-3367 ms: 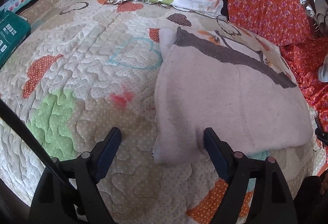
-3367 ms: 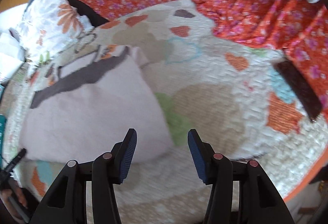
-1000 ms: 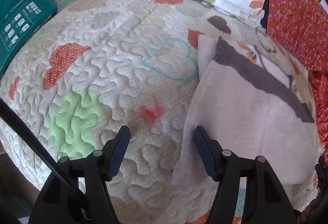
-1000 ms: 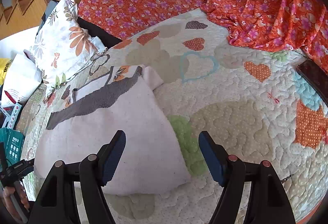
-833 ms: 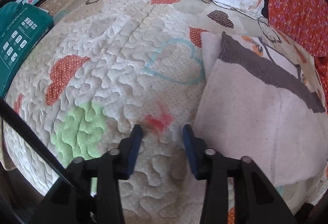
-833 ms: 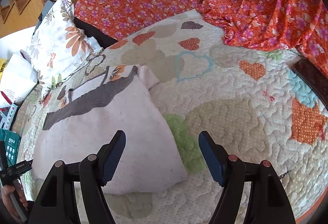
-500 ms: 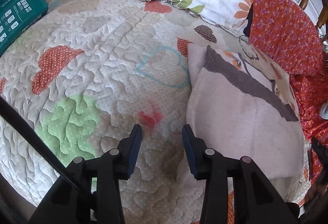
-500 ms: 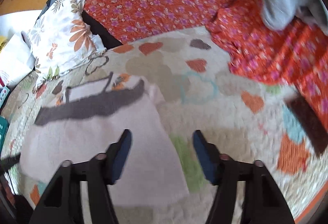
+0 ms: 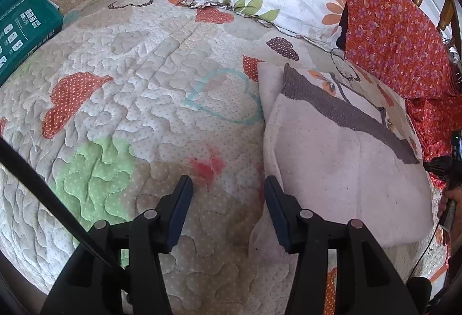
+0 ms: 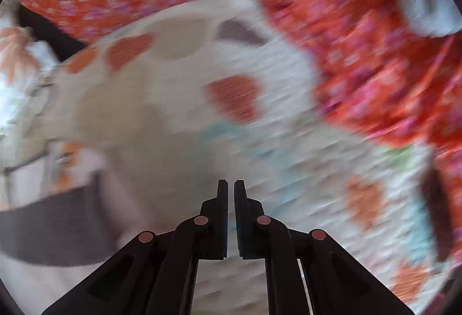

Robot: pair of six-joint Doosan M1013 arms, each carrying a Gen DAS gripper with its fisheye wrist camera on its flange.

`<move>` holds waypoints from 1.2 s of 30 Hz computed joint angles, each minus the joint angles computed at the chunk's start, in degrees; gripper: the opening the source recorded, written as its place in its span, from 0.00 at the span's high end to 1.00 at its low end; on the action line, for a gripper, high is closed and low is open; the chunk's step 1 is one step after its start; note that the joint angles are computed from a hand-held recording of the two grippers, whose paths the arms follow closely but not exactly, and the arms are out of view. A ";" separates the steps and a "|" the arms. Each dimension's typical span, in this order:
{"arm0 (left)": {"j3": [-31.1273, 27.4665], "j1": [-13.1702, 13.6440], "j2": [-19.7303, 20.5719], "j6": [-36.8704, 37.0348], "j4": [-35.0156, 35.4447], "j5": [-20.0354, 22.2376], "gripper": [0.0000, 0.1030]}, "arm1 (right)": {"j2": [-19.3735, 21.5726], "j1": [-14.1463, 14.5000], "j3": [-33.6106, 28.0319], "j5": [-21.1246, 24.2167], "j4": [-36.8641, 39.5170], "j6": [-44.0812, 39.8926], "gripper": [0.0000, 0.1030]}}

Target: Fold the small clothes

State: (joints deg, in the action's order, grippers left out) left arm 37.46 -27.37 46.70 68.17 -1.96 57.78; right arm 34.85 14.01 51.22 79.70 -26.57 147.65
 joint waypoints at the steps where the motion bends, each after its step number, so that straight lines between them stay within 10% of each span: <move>1: -0.06 0.01 0.03 0.15 0.05 0.02 0.49 | -1.52 -0.12 1.54 -1.59 0.68 1.88 0.94; 4: -0.45 -0.16 0.28 0.06 0.65 0.11 0.47 | -6.83 -0.20 8.65 -13.52 5.70 2.74 0.93; 8: -0.55 -0.22 0.32 -0.23 0.81 0.23 0.47 | -8.83 -0.04 11.53 -21.30 12.31 -1.47 0.45; 12: -0.01 -0.20 -0.06 -1.05 1.33 0.08 0.45 | -7.04 -1.22 10.35 -23.55 18.62 -3.83 0.47; 13: 0.17 -0.21 -0.17 -1.23 1.44 0.01 0.45 | -5.95 -2.01 9.33 -22.48 22.72 -6.20 0.60; 14: 0.45 -0.20 -0.33 -1.30 1.40 -0.14 0.44 | -5.04 -2.37 8.52 -20.96 24.89 -7.52 0.95; 20: 0.89 -0.23 -0.51 -1.37 1.33 -0.33 0.42 | 0.35 0.84 -0.26 -0.46 3.56 -6.19 0.97; 23: 1.49 -0.16 -0.83 -0.98 0.70 -0.98 0.41 | -3.79 0.83 4.57 -6.88 5.48 -1.53 0.96; 26: 1.85 0.40 -1.03 -1.19 -1.90 -1.98 0.41 | -6.81 2.08 7.17 -13.16 7.41 -0.62 0.87; 30: 7.32 1.47 -4.10 -5.37 -4.43 -8.60 0.41 | -5.29 6.36 2.99 -17.42 13.71 -13.99 0.40; 36: 19.45 4.50 -12.23 -9.20 -12.77 -17.16 0.41 | 5.19 15.54 -12.66 -8.94 15.43 -39.19 0.34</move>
